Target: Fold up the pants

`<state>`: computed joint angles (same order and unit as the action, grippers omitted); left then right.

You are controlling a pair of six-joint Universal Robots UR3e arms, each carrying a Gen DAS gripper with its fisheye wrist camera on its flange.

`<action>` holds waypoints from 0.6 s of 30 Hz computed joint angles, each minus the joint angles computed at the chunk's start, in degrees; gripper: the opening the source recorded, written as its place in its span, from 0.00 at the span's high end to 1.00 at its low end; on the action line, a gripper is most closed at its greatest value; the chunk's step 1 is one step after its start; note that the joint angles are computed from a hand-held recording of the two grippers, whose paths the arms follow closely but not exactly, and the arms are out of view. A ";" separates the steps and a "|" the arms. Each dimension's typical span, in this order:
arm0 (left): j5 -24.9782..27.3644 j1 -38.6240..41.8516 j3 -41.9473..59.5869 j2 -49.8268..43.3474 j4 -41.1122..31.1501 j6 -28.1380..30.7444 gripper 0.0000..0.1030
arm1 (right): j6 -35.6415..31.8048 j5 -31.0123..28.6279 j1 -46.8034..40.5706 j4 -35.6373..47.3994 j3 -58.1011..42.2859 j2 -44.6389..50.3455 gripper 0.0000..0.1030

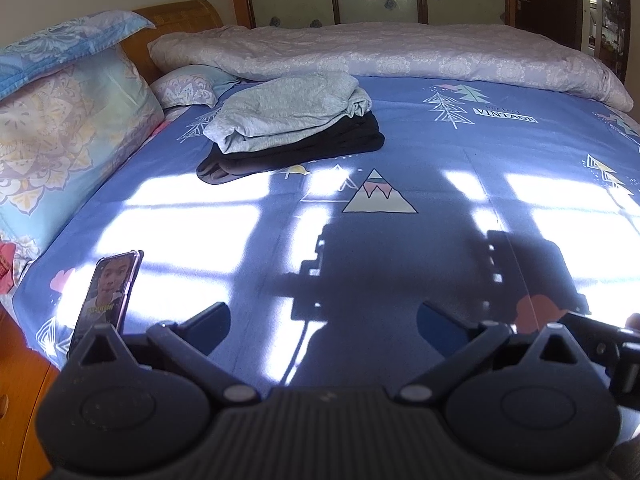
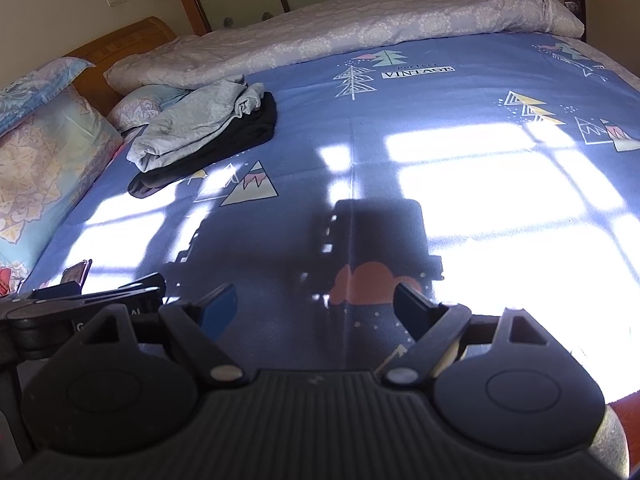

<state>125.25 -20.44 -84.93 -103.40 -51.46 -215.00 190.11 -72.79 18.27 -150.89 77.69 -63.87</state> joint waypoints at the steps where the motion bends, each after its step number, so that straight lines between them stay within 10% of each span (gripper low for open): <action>1: 0.07 -0.02 -0.03 -0.01 -0.16 0.01 0.00 | 0.00 0.02 -0.05 0.07 -0.01 0.04 0.16; 18: 4.21 -1.29 -0.35 -0.19 1.71 -0.03 0.00 | 0.38 0.05 -0.02 0.37 0.22 0.09 0.15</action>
